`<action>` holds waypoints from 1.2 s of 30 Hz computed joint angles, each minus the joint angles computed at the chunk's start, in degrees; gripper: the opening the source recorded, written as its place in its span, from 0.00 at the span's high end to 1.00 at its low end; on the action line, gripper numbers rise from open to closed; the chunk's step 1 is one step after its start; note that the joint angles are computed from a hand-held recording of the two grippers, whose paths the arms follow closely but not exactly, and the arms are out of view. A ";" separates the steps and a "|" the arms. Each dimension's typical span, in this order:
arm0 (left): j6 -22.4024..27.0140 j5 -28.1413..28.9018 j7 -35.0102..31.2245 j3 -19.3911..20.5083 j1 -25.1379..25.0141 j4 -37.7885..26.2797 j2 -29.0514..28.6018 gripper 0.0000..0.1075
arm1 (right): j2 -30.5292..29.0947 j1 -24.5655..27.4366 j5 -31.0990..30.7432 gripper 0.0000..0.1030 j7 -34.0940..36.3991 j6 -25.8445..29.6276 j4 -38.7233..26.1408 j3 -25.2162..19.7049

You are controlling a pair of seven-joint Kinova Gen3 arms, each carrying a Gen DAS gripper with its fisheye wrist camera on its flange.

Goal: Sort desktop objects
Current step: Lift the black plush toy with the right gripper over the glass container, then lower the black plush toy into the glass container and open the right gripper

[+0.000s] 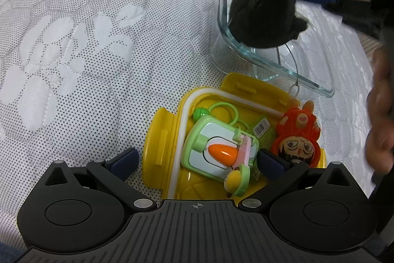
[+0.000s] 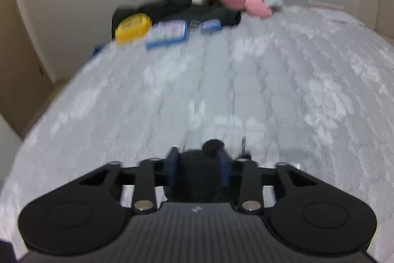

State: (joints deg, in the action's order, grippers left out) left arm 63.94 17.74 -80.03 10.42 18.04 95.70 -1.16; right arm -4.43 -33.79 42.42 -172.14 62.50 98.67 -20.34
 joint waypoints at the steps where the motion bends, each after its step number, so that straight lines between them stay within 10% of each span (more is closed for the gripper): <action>1: 0.08 0.03 0.02 -0.02 0.00 0.00 -0.09 0.04 | -0.37 0.48 1.37 0.85 -1.42 -0.49 0.46 -0.51; 2: 0.18 0.05 0.07 -0.02 0.00 -0.02 -0.17 0.04 | -1.08 0.36 2.23 0.99 -2.39 -1.90 1.20 0.04; 7: 0.66 0.12 0.23 -0.04 0.02 -0.04 -0.65 0.04 | -3.64 3.89 6.72 0.94 -4.90 -7.37 4.87 -2.25; 11: 1.06 0.18 0.41 -0.04 0.01 -0.05 -1.08 0.04 | -5.33 4.52 0.10 0.40 -2.88 -10.49 5.76 0.23; 36: 3.94 -0.80 1.93 0.53 0.69 0.00 -4.34 0.04 | -0.85 1.98 -1.02 0.39 2.58 -7.01 3.78 -0.26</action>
State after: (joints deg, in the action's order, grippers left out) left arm 67.89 16.94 -78.11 10.95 18.73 95.70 -5.50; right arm -5.28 -31.81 41.41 -169.56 55.49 102.45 -20.60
